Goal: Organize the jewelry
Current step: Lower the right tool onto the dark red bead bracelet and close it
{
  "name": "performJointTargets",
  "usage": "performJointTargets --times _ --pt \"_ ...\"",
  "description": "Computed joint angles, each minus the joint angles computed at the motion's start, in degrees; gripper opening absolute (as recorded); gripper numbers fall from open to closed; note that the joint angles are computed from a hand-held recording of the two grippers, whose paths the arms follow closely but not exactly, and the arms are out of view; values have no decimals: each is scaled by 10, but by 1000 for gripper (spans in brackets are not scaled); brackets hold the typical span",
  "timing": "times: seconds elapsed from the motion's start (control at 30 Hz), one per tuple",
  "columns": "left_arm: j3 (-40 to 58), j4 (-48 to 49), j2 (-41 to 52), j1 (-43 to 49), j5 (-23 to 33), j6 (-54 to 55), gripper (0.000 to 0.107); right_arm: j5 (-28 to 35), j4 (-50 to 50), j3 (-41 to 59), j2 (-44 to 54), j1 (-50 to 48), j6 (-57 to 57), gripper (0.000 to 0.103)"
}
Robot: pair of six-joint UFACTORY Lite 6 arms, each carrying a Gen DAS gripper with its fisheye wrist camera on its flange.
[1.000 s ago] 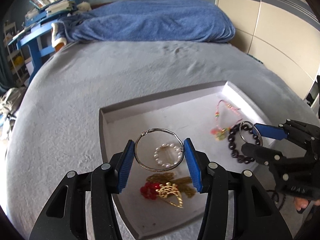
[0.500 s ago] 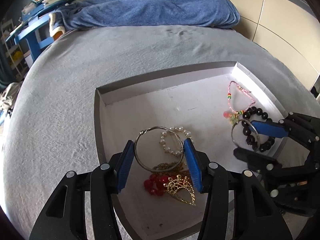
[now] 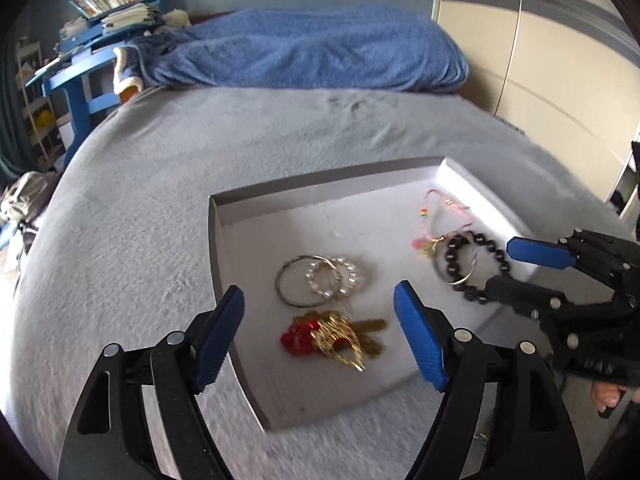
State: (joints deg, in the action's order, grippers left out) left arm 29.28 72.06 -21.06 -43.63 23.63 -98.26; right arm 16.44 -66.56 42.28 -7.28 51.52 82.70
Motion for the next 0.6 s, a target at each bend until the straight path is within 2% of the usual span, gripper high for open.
performJointTargets --times 0.13,0.37,0.6 --pt "-35 9 -62 -101 79 -60 78 25 -3 -72 -96 7 20 50" --pt "-57 -9 -106 -259 212 -132 82 58 56 -177 -236 -2 -20 52" --pt "-77 -14 -74 -361 240 -223 82 102 154 -301 -418 -10 -93 52"
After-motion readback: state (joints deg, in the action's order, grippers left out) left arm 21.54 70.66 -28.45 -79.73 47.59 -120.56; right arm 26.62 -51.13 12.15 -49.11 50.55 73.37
